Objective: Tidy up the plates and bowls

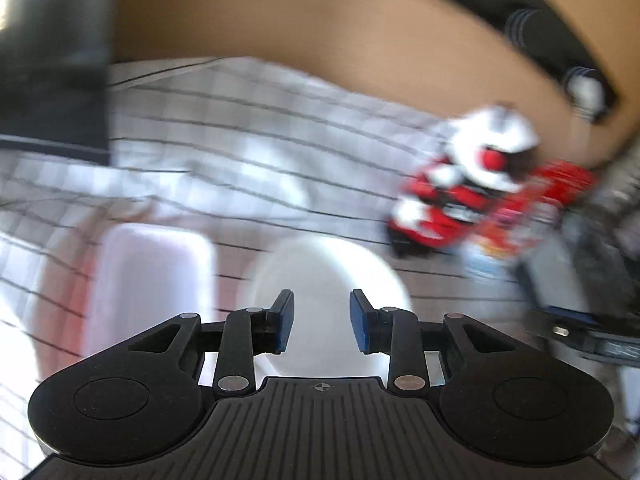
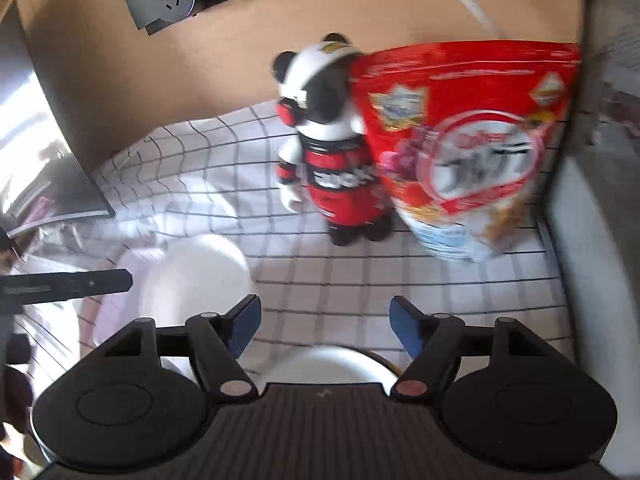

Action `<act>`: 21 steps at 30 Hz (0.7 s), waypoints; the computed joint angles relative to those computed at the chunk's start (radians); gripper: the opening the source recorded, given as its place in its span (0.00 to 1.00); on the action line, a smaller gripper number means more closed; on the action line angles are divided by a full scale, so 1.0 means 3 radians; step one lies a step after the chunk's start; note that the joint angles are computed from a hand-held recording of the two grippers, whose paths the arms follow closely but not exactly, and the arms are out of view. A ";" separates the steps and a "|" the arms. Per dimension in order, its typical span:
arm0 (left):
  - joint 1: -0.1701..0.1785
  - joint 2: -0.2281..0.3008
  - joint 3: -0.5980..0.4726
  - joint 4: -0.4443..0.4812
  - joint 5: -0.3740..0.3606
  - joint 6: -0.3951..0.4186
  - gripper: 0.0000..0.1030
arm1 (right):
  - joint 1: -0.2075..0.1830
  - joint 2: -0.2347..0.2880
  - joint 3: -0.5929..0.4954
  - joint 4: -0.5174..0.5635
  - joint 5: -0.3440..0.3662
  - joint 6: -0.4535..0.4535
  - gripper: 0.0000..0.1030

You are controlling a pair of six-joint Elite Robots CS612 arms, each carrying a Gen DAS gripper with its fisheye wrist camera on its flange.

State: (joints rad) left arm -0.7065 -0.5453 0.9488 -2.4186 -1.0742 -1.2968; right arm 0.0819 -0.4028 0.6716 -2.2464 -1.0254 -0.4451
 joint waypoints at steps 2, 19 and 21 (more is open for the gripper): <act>0.0050 0.0040 -0.0047 0.0155 -0.0102 -0.0138 0.32 | 0.0068 0.0143 -0.0276 0.0276 -0.0007 -0.0022 0.69; 0.0106 0.0211 -0.0237 0.0262 -0.0599 -0.0170 0.24 | 0.0331 0.0490 -0.0784 0.1094 -0.0438 -0.0239 0.31; 0.0080 0.0170 -0.0243 0.0210 -0.0550 -0.0091 0.24 | 0.0287 0.0276 -0.0414 0.0763 -0.0332 -0.0261 0.31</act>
